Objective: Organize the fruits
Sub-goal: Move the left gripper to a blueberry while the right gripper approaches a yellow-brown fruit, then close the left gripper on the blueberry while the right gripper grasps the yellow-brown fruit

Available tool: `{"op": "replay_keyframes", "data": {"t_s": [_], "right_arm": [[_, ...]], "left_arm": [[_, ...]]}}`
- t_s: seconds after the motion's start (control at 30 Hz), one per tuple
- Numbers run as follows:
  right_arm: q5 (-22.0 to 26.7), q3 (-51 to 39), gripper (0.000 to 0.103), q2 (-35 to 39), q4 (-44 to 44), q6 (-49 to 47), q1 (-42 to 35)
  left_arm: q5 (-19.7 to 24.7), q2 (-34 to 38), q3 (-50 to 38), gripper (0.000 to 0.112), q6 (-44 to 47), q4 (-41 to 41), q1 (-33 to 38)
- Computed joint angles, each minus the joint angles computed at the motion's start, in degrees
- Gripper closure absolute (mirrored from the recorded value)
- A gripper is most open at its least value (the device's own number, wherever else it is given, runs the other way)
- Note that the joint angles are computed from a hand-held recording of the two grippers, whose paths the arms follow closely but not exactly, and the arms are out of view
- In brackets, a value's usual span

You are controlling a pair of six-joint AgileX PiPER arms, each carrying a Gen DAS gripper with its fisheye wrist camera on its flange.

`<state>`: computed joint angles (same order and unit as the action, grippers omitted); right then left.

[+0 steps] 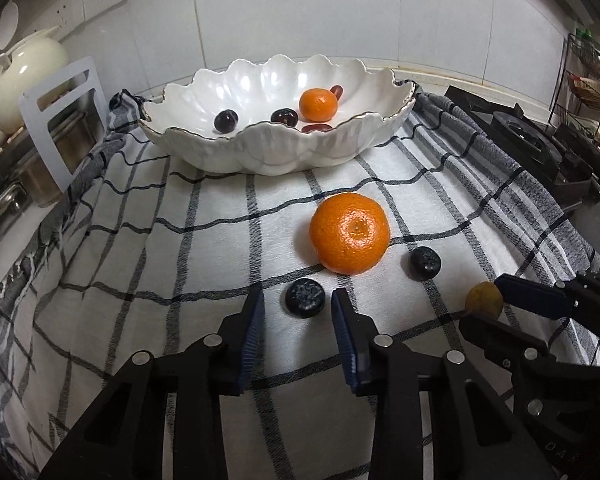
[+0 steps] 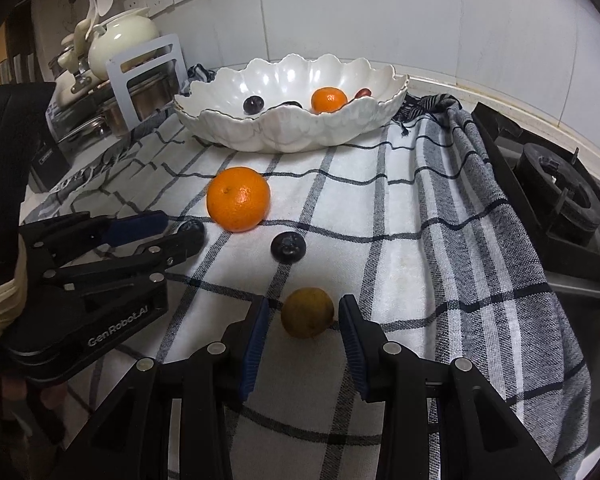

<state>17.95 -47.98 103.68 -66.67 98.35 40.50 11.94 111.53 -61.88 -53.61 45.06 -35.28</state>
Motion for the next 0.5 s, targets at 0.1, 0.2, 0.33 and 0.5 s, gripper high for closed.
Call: {"op": "replay_keyframes", "data": {"t_s": [0.1,0.2,0.33,0.5], "right_arm": [[-0.33,0.31,0.066,0.02,-0.48,0.7,-0.19],[-0.11,0.6,0.067,-0.06,-1.16,1.47,0.08],[-0.5,0.78,0.074,-0.07,-1.26,1.67,0.01],[-0.48,1.45,0.074,-0.67,-3.44,4.17,0.19]], "left_arm": [[0.74,0.69,-0.98,0.083,-0.24,0.12,-0.47],[1.13,1.17,-1.76,0.086,0.82,-1.19,-0.64],[1.69,1.62,-2.23,0.089,0.31,-0.99,-0.73],[1.21,0.82,-1.42,0.089,1.09,-2.25,-0.54]]}}
